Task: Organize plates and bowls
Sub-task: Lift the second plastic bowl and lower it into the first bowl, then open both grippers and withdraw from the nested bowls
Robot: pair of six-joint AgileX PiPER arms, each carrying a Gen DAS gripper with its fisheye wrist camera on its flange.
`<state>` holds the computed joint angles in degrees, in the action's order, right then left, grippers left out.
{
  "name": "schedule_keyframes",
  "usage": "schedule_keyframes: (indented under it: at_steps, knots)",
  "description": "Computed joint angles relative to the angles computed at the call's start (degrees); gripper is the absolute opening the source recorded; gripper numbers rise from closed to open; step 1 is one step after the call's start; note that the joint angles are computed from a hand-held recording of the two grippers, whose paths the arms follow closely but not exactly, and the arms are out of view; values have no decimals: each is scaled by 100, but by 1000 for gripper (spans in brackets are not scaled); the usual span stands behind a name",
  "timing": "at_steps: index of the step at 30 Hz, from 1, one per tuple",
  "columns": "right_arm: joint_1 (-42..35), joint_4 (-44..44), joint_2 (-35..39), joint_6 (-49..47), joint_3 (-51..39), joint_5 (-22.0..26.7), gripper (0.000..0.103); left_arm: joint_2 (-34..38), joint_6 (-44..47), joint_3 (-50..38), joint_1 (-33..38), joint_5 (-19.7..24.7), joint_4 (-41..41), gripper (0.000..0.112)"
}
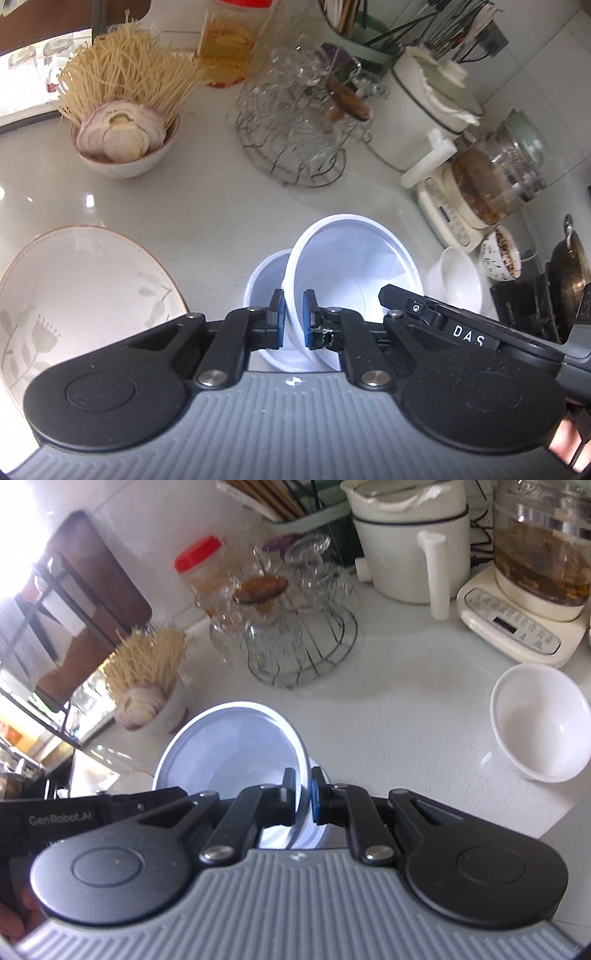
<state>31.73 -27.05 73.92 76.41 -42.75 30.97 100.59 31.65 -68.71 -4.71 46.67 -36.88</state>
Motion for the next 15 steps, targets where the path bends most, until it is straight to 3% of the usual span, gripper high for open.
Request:
schedule_keyframes:
  at_steps: [10, 15]
  knots:
    - [-356, 691, 342, -852, 131, -440, 12, 295, -499, -61, -271, -247, 460, 11]
    - [-382, 646, 274, -778, 186, -465, 13, 354, -535, -142, -330, -180, 567, 12]
